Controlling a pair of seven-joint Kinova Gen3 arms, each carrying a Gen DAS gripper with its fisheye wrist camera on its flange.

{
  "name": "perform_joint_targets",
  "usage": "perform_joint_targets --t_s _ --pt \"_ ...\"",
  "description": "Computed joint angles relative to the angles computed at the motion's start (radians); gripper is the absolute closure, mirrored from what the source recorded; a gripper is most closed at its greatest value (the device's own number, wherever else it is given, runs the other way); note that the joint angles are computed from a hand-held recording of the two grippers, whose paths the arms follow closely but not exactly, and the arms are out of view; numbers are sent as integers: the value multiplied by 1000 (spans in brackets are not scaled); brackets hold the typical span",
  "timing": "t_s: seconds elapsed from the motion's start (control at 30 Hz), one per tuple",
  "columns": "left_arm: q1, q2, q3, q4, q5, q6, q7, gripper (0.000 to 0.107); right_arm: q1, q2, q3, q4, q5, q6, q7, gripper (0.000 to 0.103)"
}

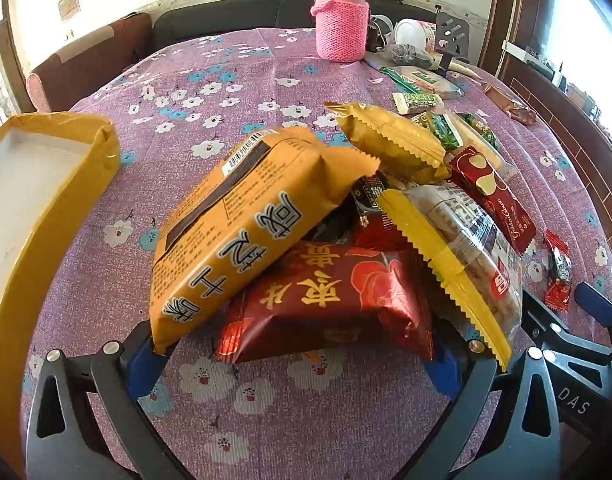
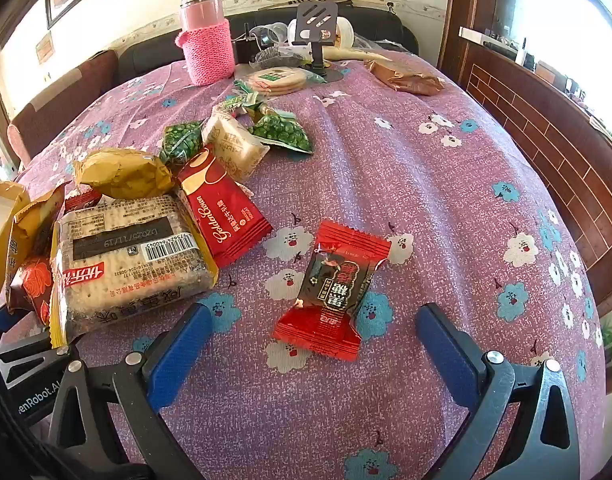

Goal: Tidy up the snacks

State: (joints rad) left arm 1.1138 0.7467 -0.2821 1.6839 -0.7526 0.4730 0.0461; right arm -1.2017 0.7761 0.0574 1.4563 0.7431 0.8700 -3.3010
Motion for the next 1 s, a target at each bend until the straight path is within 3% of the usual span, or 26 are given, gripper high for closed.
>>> perform_joint_targets --t_s 1.0 --pt "-3 0 9 0 -17 9 14 4 -1 0 0 2 2 -1 -3 0"
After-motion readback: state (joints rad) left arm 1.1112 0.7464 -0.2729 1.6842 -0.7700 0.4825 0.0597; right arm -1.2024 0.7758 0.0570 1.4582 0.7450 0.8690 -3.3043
